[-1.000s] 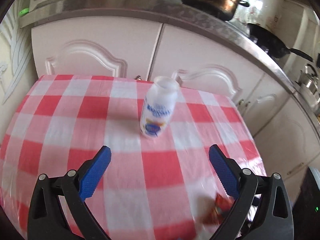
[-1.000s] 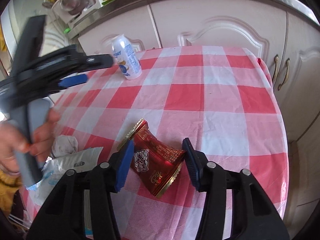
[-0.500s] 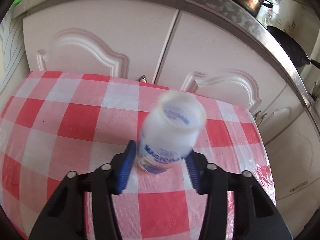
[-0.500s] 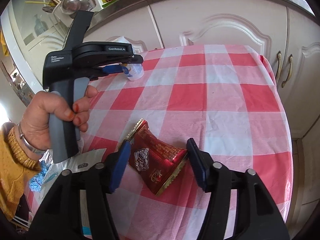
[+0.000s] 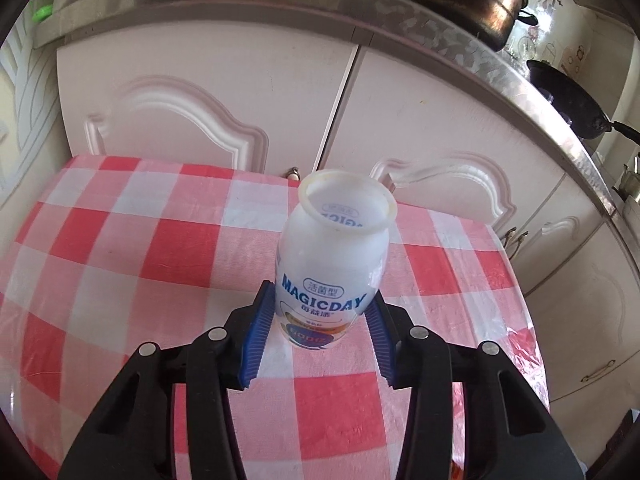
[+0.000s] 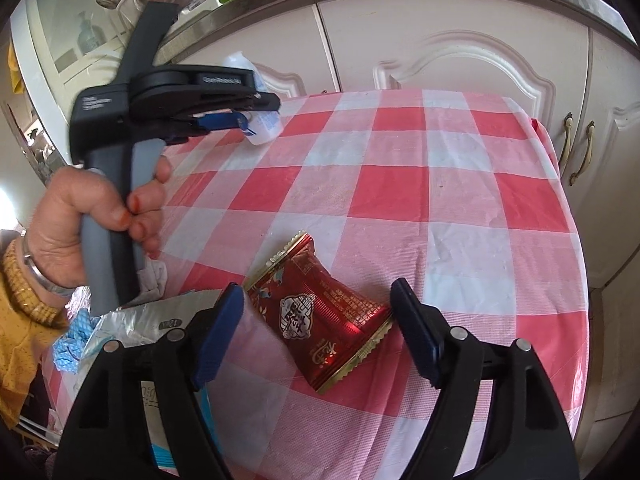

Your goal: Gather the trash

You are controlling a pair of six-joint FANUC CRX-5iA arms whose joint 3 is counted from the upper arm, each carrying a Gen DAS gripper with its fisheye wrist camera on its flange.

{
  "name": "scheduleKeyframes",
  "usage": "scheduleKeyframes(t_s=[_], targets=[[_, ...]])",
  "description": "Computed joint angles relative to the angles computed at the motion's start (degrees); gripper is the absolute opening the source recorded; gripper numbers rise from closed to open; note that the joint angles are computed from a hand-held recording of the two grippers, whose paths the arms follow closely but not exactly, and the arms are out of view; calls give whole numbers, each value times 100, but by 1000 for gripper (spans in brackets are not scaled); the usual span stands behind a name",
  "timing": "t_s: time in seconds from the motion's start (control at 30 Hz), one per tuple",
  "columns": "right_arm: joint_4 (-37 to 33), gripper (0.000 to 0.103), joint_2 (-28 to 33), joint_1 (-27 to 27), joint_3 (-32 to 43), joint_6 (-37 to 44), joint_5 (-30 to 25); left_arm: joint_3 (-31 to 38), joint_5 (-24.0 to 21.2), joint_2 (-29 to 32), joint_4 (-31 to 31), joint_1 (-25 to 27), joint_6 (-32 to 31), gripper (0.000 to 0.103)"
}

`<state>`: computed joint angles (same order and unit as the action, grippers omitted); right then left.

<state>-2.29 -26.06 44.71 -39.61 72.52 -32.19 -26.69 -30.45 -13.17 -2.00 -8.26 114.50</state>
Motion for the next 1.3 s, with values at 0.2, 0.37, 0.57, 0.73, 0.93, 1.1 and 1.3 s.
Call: scheduleKeyframes(t_s=[0.2, 0.37, 0.57, 0.73, 0.93, 1.1, 1.3], targets=[[892, 77, -81, 378, -227, -549, -134, -169, -200, -539, 6, -61, -112, 47], [1623, 72, -168, 631, -467, -1088, -223, -378, -507, -1117, -66, -148, -124, 47], [2318, 61, -342, 817, -758, -1732, -316, -737, -924, -1834, 111, -185, -239, 47], [2800, 61, -360, 982, -902, -2161, -417, -1013, -1257, -2461, 119, -310, -140, 47], [2875, 56, -378, 1003, -939, -2282, -404, -1280, -1673, -3131, 73, -453, 36, 47], [2796, 49, -521, 917, -996, -2394, -314, -1564, -1983, -3678, 252, -355, 35, 47], [2807, 39, -678, 787, -1081, -2639, -148, -1798, -2329, -4184, 378, -194, 0, 47]])
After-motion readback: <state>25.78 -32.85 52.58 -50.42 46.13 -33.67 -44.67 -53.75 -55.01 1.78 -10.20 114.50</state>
